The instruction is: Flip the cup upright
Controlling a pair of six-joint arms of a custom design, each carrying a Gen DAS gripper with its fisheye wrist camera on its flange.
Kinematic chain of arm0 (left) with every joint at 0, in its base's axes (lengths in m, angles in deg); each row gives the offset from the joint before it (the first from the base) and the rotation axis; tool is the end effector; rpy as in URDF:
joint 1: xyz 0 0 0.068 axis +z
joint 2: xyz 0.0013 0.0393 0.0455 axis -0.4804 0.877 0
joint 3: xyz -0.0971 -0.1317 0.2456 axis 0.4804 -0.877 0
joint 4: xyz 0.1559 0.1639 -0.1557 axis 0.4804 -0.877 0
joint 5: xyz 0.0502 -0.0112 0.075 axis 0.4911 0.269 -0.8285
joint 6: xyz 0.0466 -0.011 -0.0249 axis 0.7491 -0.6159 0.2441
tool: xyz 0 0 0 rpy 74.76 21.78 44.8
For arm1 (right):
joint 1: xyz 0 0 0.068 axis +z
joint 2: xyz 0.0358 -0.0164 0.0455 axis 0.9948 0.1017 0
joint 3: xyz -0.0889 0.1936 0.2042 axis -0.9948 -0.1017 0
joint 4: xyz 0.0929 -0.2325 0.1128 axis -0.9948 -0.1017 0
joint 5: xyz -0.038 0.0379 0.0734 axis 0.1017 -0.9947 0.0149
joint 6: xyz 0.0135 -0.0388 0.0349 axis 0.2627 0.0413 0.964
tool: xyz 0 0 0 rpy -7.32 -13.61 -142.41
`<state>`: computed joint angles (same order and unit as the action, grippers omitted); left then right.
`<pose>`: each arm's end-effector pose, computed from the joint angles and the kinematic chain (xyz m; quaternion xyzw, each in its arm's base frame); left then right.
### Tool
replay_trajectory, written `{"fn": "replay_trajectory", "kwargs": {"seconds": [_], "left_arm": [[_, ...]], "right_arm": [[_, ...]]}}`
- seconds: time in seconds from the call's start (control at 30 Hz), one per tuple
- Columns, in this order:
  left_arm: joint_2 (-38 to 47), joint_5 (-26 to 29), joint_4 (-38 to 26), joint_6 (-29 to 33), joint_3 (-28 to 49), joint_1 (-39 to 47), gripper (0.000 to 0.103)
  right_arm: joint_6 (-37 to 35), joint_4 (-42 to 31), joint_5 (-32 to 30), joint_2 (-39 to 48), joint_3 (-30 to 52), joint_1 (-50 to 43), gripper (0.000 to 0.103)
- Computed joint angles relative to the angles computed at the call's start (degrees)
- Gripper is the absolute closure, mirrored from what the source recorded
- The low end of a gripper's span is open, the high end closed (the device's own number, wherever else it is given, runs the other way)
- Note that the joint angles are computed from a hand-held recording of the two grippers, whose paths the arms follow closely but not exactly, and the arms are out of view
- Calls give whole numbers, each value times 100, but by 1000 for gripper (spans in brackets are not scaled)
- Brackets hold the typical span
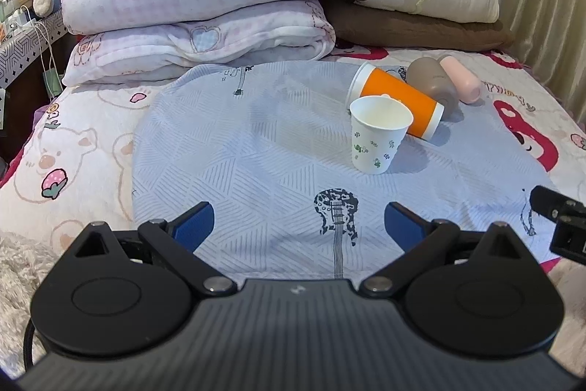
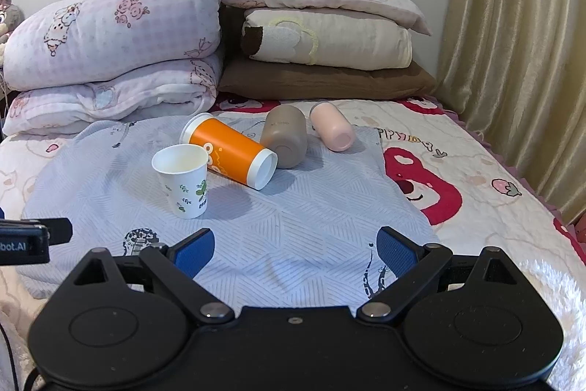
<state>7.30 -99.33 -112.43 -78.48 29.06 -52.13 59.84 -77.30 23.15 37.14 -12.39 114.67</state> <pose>0.2086 -0.0681 0.2251 -0.2353 0.8865 0.0946 0.3870 0.2721 0.1548 0.2239 -0.1979 0.8671 0.0644 0.4526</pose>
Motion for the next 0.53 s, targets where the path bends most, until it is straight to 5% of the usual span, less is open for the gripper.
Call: {"fn": "replay_trajectory", "kwargs": {"seconds": [0.53], "left_arm": [[-56,46,14,24,-37,69,0]], "right_arm": [[6,-4,28,21,8,0,6]]}}
